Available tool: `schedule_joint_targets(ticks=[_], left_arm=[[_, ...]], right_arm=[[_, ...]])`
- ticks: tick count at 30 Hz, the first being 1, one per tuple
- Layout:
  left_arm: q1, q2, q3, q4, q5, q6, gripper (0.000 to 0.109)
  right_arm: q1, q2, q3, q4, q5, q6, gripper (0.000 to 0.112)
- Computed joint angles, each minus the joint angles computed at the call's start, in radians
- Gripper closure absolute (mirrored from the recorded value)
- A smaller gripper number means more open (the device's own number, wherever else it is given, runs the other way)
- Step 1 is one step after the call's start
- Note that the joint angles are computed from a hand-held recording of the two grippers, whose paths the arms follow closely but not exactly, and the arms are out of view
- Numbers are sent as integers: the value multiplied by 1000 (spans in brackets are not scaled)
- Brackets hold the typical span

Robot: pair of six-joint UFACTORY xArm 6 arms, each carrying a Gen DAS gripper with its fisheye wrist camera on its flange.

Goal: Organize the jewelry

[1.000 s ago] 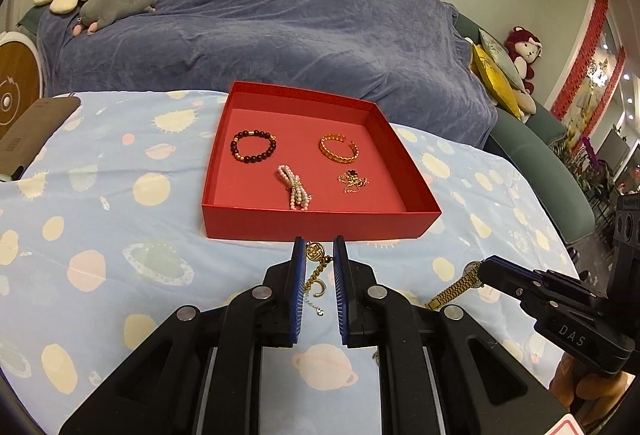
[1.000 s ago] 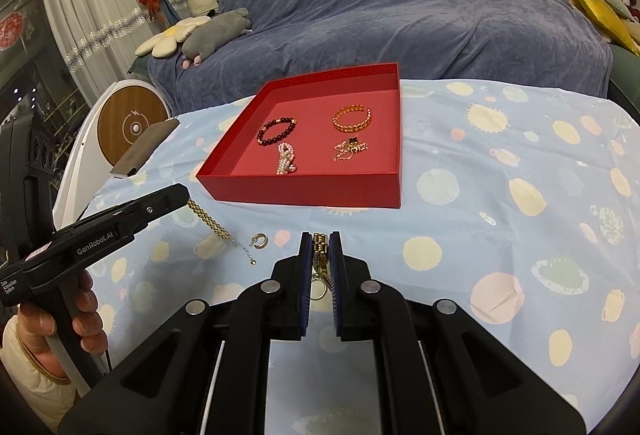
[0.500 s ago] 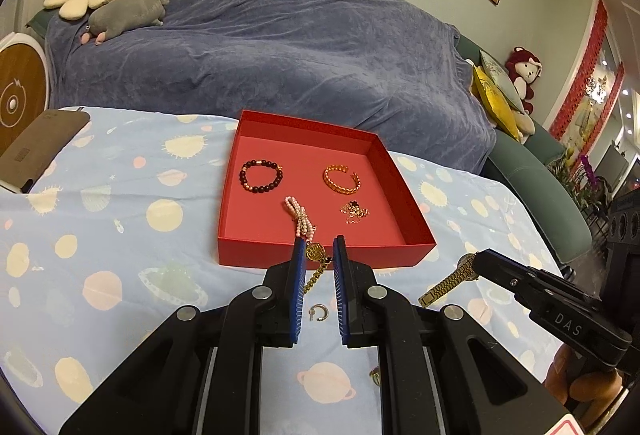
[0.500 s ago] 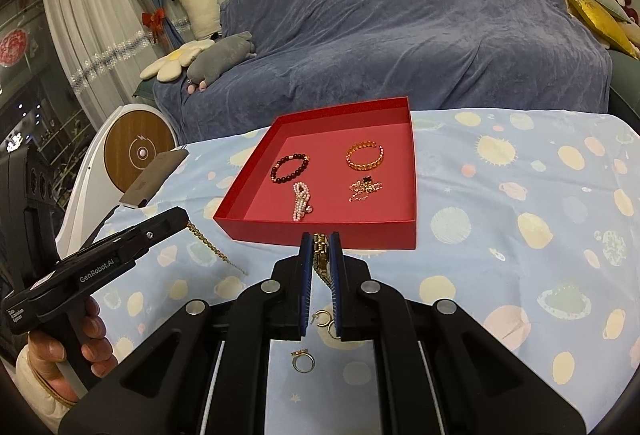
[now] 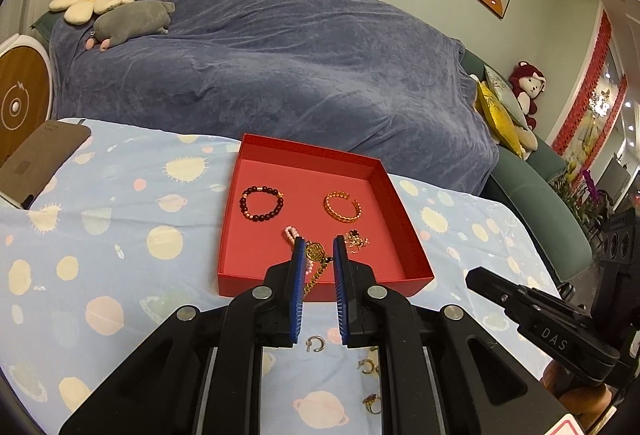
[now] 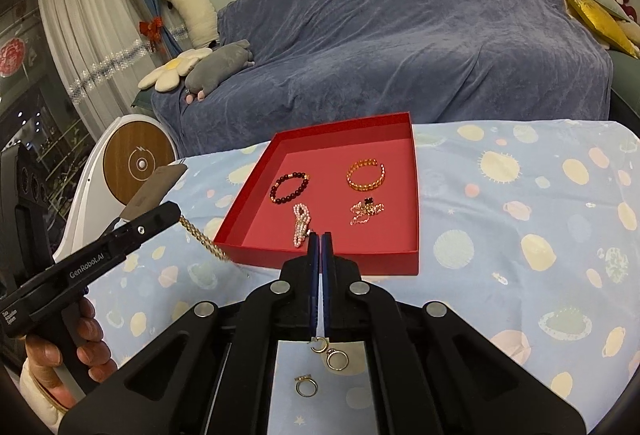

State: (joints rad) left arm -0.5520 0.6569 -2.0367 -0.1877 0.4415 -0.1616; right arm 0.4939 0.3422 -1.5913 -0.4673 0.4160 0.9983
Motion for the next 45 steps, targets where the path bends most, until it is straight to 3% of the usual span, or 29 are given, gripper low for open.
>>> schedule_joint_targets(ticks=[5, 8, 10, 11, 13, 19, 27, 34, 40, 41, 42, 45], left_arm=[[0, -4, 6, -3, 10, 8, 97], [-1, -8, 12, -9, 13, 10, 97], [-1, -11, 18, -17, 13, 14, 97], [-2, -13, 21, -19, 13, 16, 97], [-1, -17, 27, -27, 14, 23, 97], [2, -24, 41, -38, 13, 30, 97], [8, -26, 50, -57, 16, 38, 97], [10, -22, 45, -62, 27, 40, 97], [9, -19, 41, -66, 28, 40, 97], [9, -22, 46, -66, 25, 43, 97], [9, -22, 46, -69, 23, 46, 97], [8, -22, 48, -67, 15, 52, 97]], right_arm=[[6, 36, 8, 145, 66, -100, 98], [13, 72, 10, 288, 73, -185, 98], [23, 99, -9, 293, 99, -185, 95], [27, 113, -21, 281, 111, -174, 84], [30, 131, -36, 257, 114, -149, 76], [24, 193, -108, 225, 134, -117, 76], [16, 246, -170, 145, 138, -72, 78], [4, 227, -135, 99, 125, -33, 100], [-2, 166, -56, 75, 65, -3, 101], [-2, 155, -46, 64, 53, 4, 102], [0, 145, -39, 53, 45, 11, 112], [-1, 113, -25, 29, 19, 24, 112]])
